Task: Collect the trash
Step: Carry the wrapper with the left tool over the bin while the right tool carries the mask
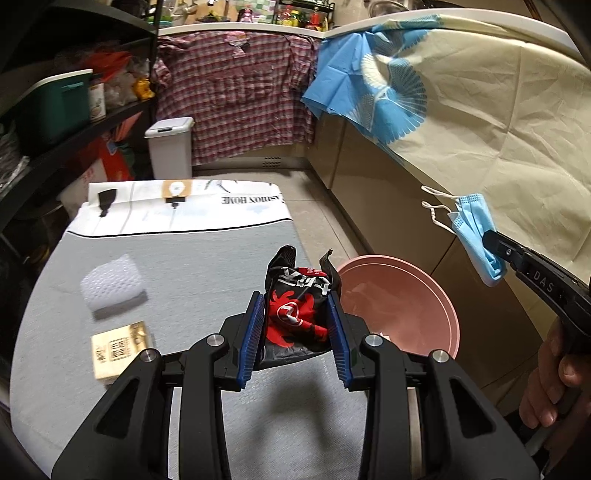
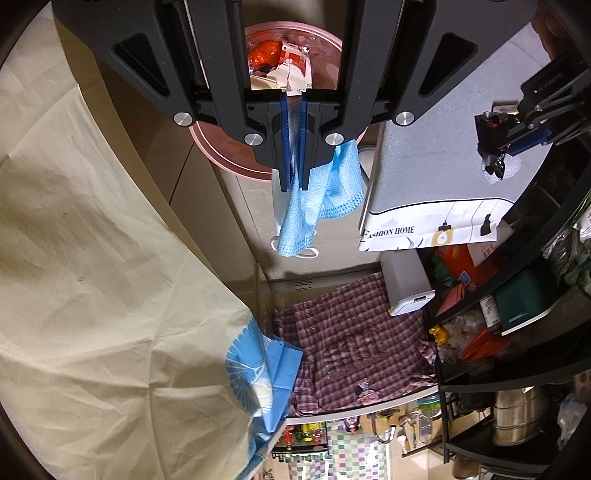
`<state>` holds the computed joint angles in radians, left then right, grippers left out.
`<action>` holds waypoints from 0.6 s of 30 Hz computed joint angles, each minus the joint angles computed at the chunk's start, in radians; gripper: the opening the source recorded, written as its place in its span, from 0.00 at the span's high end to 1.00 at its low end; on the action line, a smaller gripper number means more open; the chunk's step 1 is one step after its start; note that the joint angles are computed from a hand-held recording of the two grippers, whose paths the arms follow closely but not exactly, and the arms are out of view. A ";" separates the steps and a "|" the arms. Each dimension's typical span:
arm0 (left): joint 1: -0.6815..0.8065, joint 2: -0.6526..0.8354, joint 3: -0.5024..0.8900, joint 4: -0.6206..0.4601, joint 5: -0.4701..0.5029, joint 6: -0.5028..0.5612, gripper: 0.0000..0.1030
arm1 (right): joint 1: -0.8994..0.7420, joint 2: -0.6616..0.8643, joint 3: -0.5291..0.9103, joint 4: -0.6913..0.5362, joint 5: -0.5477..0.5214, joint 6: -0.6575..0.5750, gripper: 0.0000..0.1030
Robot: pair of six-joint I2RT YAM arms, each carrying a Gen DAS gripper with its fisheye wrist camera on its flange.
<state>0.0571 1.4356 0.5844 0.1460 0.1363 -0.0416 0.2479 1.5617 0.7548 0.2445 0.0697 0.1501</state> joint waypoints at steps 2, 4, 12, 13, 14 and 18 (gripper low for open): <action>-0.016 0.031 0.015 0.012 -0.004 -0.005 0.67 | -0.014 0.015 0.009 0.002 -0.007 0.000 0.95; -0.033 0.065 0.030 0.026 -0.009 -0.011 0.67 | -0.029 0.030 0.018 0.005 -0.016 0.005 0.95; -0.085 0.202 0.095 0.078 -0.007 -0.031 0.67 | -0.064 0.107 0.067 0.004 -0.035 0.019 0.95; -0.090 0.216 0.102 0.083 -0.006 -0.034 0.67 | -0.066 0.116 0.075 0.000 -0.036 0.022 0.95; -0.100 0.238 0.114 0.089 -0.005 -0.036 0.67 | -0.071 0.126 0.082 0.000 -0.039 0.024 0.95; -0.140 0.311 0.161 0.107 0.001 -0.041 0.67 | -0.087 0.157 0.105 -0.005 -0.052 0.028 0.95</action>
